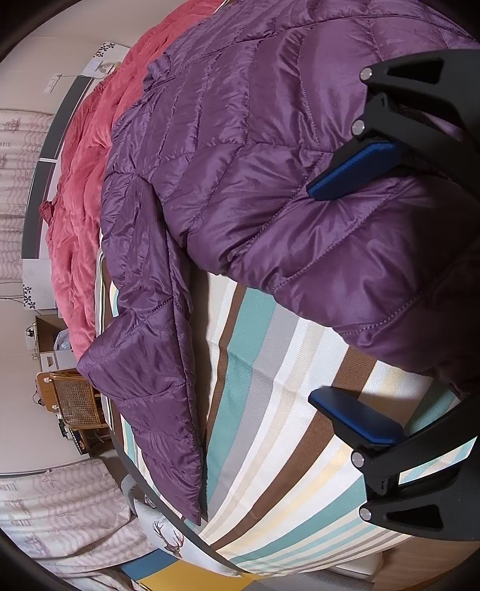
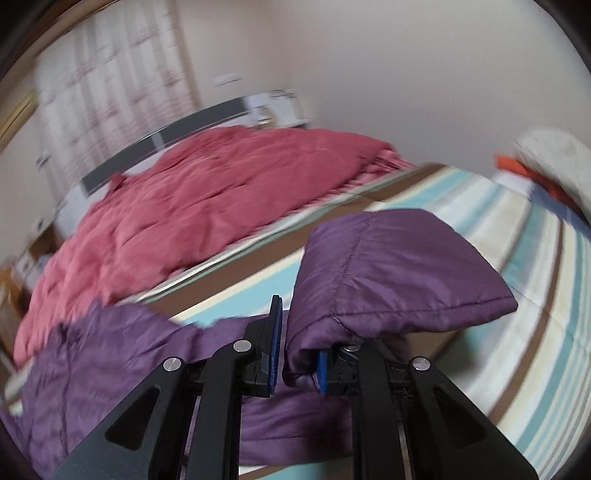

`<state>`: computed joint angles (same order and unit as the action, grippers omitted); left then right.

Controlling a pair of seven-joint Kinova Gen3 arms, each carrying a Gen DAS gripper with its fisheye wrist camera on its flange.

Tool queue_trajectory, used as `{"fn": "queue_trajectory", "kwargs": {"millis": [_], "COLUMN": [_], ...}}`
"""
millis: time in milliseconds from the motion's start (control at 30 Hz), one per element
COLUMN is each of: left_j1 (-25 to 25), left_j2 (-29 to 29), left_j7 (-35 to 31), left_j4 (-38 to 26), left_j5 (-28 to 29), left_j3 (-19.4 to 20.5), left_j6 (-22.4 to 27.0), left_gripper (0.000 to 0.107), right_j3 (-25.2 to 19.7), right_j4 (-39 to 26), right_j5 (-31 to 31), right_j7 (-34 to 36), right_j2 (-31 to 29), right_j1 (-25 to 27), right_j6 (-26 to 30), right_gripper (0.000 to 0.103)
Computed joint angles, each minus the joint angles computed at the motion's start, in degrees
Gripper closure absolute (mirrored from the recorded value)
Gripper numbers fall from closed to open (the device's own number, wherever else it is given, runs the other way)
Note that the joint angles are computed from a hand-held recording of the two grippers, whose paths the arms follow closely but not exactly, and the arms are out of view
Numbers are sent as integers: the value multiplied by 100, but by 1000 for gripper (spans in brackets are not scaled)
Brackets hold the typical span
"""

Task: Fold large clothes
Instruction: 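Carry the sleeve across the jacket body and open the right tool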

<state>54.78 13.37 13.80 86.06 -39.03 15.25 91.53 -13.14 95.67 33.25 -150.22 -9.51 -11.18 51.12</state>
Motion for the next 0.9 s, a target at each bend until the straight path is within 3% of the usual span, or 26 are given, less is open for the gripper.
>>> {"fn": "queue_trajectory", "kwargs": {"millis": [167, 433, 567, 900], "left_j1": [-10, -94, -111, -144], "left_j2": [-44, -148, -149, -175], "left_j7": [46, 125, 130, 155], "left_j4": [69, 211, 215, 269], "left_j5": [9, 27, 24, 19], "left_j3": [4, 51, 69, 86], "left_j6": [-70, -234, -236, -297], "left_gripper": [6, 6, 6, 6], "right_j3": [-377, -701, -810, -616], "right_j4": [-235, -581, -711, -1002], "right_j5": [269, 1190, 1659, 1846], "right_j7": [121, 414, 923, 2336], "right_j2": [239, 786, 1088, 1706], "right_j1": [-429, -1577, -2226, -3425], "right_j6": [-1, 187, 199, 581], "right_gripper": [87, 87, 87, 87]}}
